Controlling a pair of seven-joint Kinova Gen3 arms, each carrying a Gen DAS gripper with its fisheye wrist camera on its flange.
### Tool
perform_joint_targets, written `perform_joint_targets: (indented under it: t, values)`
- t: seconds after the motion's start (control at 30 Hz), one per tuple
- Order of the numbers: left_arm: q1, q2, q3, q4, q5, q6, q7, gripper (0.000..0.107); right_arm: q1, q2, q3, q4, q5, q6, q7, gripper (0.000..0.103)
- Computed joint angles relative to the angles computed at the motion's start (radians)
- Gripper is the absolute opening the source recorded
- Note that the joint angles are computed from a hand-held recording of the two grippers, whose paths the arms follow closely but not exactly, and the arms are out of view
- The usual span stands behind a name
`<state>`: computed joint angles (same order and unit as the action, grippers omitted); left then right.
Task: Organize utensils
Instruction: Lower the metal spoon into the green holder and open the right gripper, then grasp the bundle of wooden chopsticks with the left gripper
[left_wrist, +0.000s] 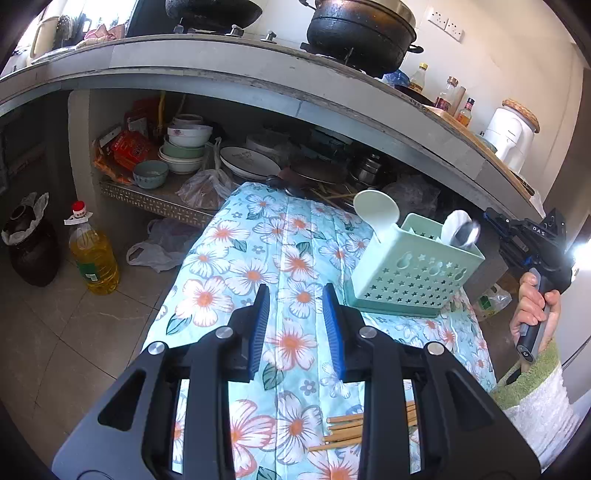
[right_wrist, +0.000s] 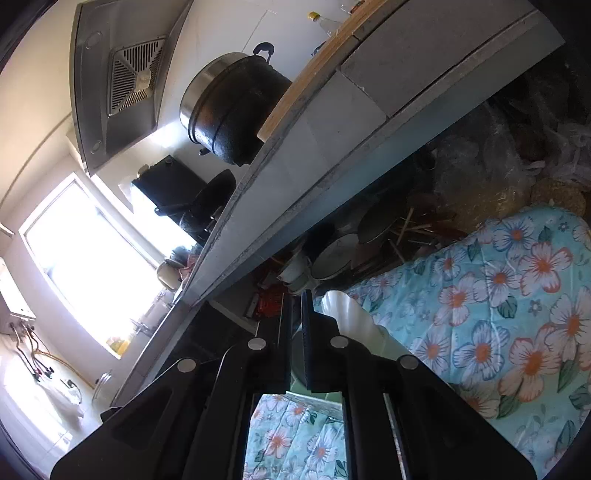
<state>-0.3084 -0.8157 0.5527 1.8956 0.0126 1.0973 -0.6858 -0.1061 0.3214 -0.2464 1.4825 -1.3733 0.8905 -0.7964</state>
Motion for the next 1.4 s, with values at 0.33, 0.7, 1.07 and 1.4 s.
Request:
perform_joint_targets:
  t: [0.33, 0.7, 1.07, 1.4]
  values:
    - [0.009, -0.030, 0.015, -0.005, 0.026, 0.001, -0.001, 0.028, 0.081, -0.223, -0.003, 0.170, 0.062, -0.059, -0.021, 0.024]
    - [0.025, -0.018, 0.132, 0.018, 0.111, 0.025, -0.026, 0.030, 0.549, -0.451, -0.484, 0.306, 0.486, 0.055, -0.408, 0.038]
    - [-0.244, 0.112, 0.532, -0.027, 0.148, -0.025, -0.169, 0.030, 0.131, -0.537, -0.183, 0.484, 0.638, 0.050, -0.657, 0.038]
    - [-0.283, -0.054, 0.614, -0.113, 0.168, 0.115, -0.327, 0.029, -0.275, -0.552, 0.170, 0.495, 0.742, -0.001, -0.757, 0.038]
